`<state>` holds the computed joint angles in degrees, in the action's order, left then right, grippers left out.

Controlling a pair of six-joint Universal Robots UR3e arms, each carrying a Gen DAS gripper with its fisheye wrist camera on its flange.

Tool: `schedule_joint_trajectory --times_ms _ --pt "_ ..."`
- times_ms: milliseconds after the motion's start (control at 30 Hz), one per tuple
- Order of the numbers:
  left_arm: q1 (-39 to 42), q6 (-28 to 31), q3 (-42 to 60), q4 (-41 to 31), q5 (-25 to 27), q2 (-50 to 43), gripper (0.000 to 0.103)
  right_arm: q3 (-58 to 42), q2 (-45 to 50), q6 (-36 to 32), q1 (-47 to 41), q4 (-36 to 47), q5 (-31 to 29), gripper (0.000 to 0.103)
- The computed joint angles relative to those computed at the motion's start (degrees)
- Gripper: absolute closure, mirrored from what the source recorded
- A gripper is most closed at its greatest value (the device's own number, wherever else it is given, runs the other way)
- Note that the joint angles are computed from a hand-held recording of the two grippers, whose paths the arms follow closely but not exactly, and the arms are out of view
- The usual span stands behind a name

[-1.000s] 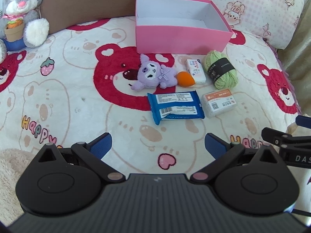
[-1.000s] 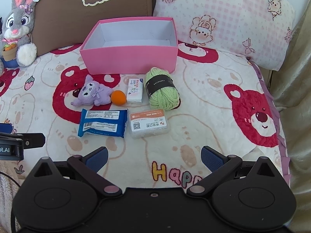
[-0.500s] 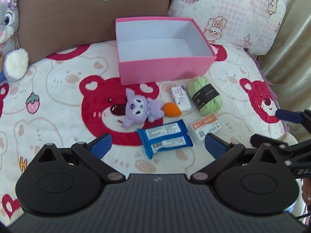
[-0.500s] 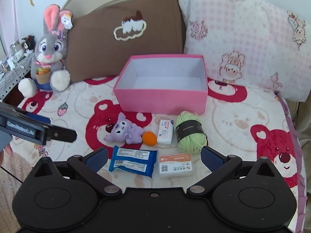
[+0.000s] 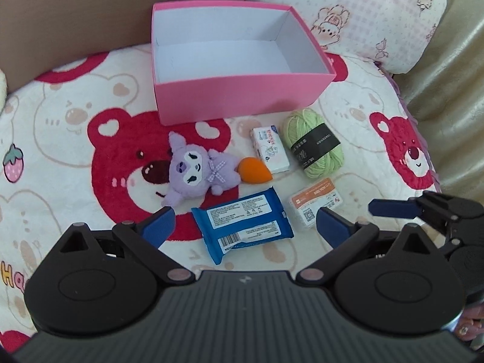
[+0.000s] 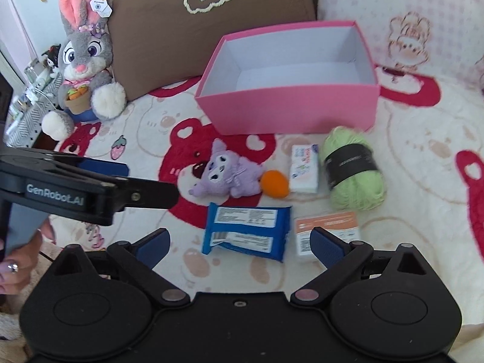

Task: Organize objects
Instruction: 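Lower the left tool over the blue packet and close its fingers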

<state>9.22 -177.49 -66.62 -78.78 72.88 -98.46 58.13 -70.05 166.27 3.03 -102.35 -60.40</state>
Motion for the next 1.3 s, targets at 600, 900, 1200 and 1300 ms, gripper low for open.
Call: schedule_joint_trajectory --times_ms 600,900,1200,1300 --pt "4.11 -7.46 -19.22 18.74 -3.6 -0.88 0.02 20.29 2.91 11.82 2.76 -28.57 -1.05 0.014" --pt "2.72 -9.18 -21.04 21.7 -2.86 -3.05 0.022 20.67 4.86 13.33 3.38 -27.74 -3.83 0.014" --pt "0.7 -12.84 -15.89 18.21 -3.08 -11.21 0.033 17.3 7.84 16.9 4.04 -24.96 -5.14 0.016" --pt "0.65 -13.13 -15.32 18.39 -1.7 -11.81 0.033 15.98 8.75 18.3 4.27 -24.13 -5.36 0.016"
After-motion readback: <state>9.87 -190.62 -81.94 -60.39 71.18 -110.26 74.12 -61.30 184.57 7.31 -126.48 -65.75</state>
